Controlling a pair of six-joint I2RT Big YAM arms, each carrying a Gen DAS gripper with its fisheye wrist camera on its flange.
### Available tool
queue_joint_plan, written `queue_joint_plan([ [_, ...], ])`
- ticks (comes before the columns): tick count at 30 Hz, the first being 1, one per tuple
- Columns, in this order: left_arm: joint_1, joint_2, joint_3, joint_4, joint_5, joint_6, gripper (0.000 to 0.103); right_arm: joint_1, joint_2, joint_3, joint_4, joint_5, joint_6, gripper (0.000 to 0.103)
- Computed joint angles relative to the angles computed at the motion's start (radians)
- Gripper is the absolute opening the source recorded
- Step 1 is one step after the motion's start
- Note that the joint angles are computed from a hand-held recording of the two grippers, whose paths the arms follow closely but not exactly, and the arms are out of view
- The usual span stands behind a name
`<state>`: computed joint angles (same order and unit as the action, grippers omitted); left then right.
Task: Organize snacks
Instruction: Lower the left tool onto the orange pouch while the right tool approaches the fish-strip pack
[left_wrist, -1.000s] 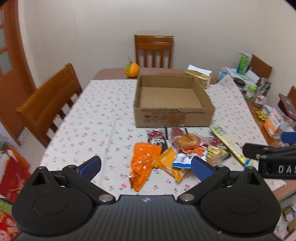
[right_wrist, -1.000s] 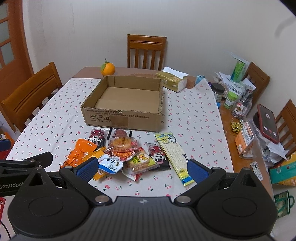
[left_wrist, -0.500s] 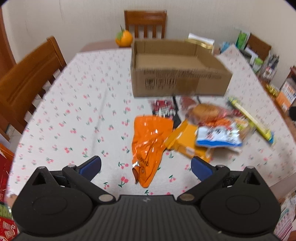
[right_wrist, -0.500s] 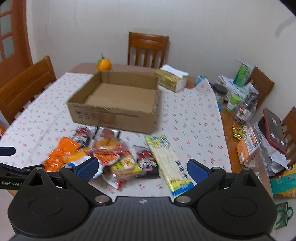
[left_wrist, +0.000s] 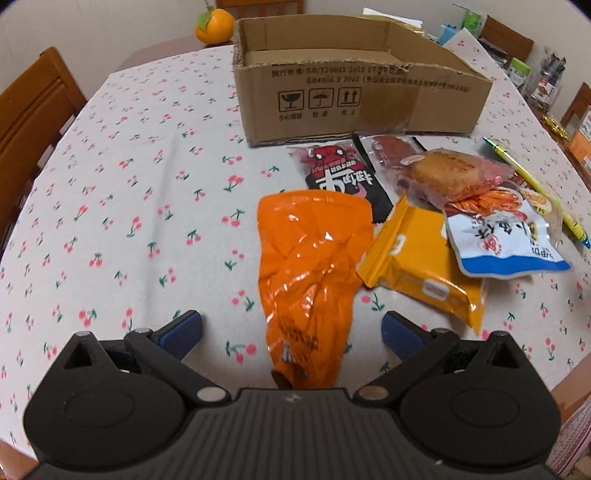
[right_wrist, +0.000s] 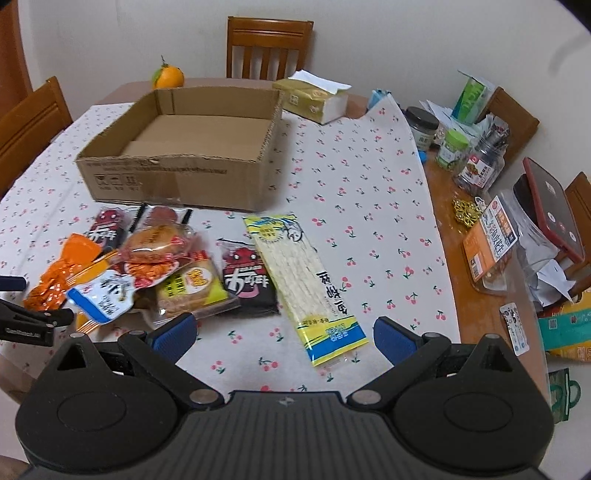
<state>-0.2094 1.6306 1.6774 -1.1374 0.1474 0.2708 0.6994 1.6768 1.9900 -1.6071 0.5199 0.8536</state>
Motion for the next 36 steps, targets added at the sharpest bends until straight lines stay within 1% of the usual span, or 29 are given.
queue_joint_plan([
  [5, 0.008, 0.022, 0.025, -0.002, 0.022, 0.044, 0.103, -0.038, -0.014, -0.044, 0.052, -0.024, -0.051, 0.103],
  [8, 0.007, 0.040, 0.051, -0.024, 0.025, 0.062, 0.103, -0.064, -0.018, -0.075, 0.075, -0.043, -0.084, 0.103],
  [11, 0.011, 0.051, 0.064, -0.035, 0.040, 0.093, 0.103, -0.091, -0.025, -0.106, 0.093, -0.087, -0.094, 0.103],
  [14, 0.013, 0.052, 0.060, -0.023, 0.053, 0.112, 0.102, -0.112, -0.036, -0.139, 0.124, -0.119, -0.121, 0.103],
  [16, 0.015, 0.052, 0.062, -0.027, 0.065, 0.126, 0.097, -0.129, -0.041, -0.159, 0.149, -0.145, -0.136, 0.103],
  [18, 0.017, 0.046, 0.056, -0.018, 0.076, 0.134, 0.088, -0.152, -0.047, -0.178, 0.182, -0.184, -0.154, 0.103],
  [19, 0.017, 0.044, 0.055, -0.017, 0.080, 0.140, 0.085, -0.162, -0.048, -0.184, 0.197, -0.196, -0.167, 0.103],
  [21, 0.016, 0.044, 0.059, -0.021, 0.087, 0.147, 0.077, -0.184, -0.048, -0.194, 0.225, -0.227, -0.204, 0.103],
  [23, 0.013, 0.044, 0.062, -0.026, 0.085, 0.149, 0.072, -0.201, -0.045, -0.200, 0.251, -0.251, -0.247, 0.103],
  [24, 0.010, 0.044, 0.065, -0.029, 0.082, 0.143, 0.066, -0.211, -0.043, -0.203, 0.264, -0.270, -0.270, 0.103],
  [26, 0.005, 0.041, 0.064, -0.025, 0.085, 0.146, 0.060, -0.227, -0.040, -0.208, 0.285, -0.300, -0.309, 0.103],
  [29, -0.003, 0.041, 0.065, -0.024, 0.066, 0.119, 0.059, -0.250, -0.039, -0.222, 0.321, -0.346, -0.367, 0.103],
  [30, -0.004, 0.040, 0.063, -0.022, 0.061, 0.114, 0.059, -0.258, -0.039, -0.227, 0.332, -0.367, -0.388, 0.102],
  [33, -0.006, 0.040, 0.064, -0.024, 0.049, 0.089, 0.059, -0.276, -0.034, -0.237, 0.353, -0.409, -0.444, 0.095],
  [36, -0.011, 0.045, 0.071, -0.025, 0.034, 0.067, 0.059, -0.293, -0.032, -0.249, 0.373, -0.450, -0.472, 0.088],
])
